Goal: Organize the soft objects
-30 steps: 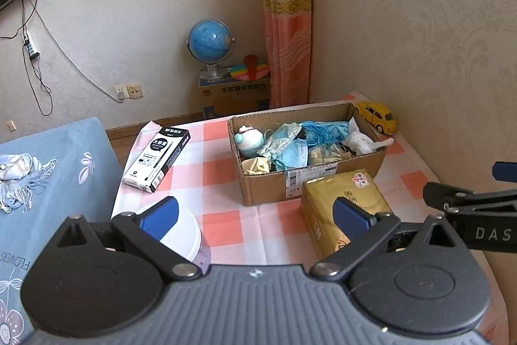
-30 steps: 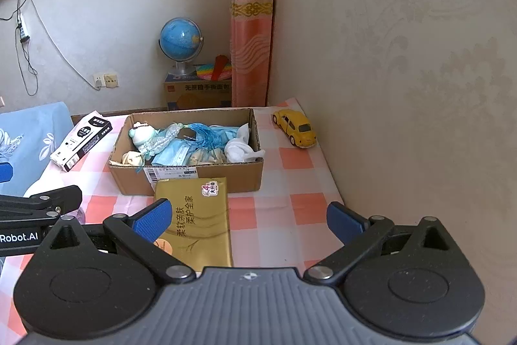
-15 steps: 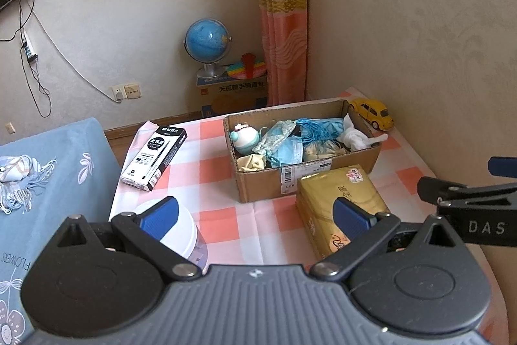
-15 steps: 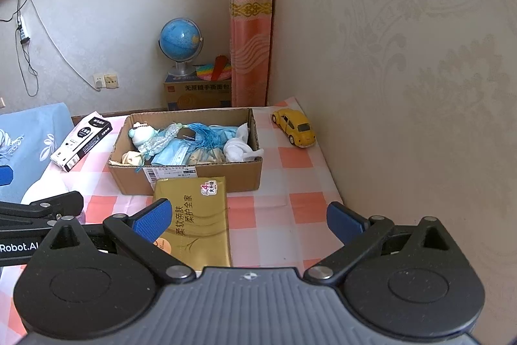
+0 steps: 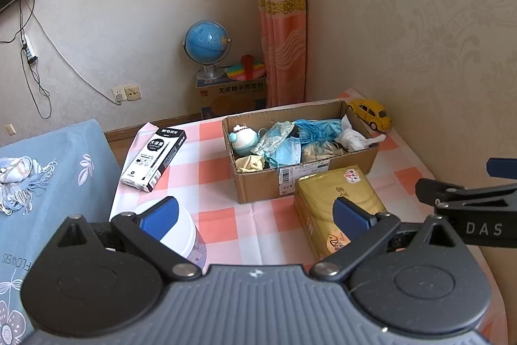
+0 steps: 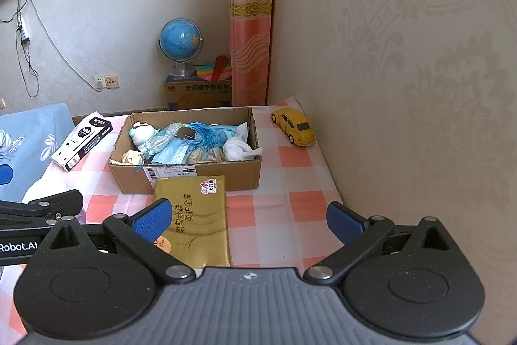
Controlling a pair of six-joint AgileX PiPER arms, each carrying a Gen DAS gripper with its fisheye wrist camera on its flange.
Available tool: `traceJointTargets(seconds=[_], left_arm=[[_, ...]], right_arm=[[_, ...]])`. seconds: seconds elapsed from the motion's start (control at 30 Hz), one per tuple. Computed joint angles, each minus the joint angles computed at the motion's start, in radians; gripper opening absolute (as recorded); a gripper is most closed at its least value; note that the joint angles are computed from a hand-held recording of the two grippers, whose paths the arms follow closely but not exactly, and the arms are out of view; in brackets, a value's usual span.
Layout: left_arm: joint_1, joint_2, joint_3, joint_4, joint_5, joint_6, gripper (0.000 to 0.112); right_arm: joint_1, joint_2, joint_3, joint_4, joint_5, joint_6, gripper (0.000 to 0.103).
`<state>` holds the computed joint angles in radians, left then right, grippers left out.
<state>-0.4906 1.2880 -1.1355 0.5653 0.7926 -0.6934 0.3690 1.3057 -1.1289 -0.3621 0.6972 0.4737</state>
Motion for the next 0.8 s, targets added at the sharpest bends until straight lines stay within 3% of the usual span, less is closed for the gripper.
traceJointTargets(seconds=[0.8], left_arm=[[-0.018,-0.01,-0.003,0.007,0.017,-0.01,0.101]], right_arm=[[-0.009,-0.019,0.01,0.012,-0.001,-0.016,0.103]])
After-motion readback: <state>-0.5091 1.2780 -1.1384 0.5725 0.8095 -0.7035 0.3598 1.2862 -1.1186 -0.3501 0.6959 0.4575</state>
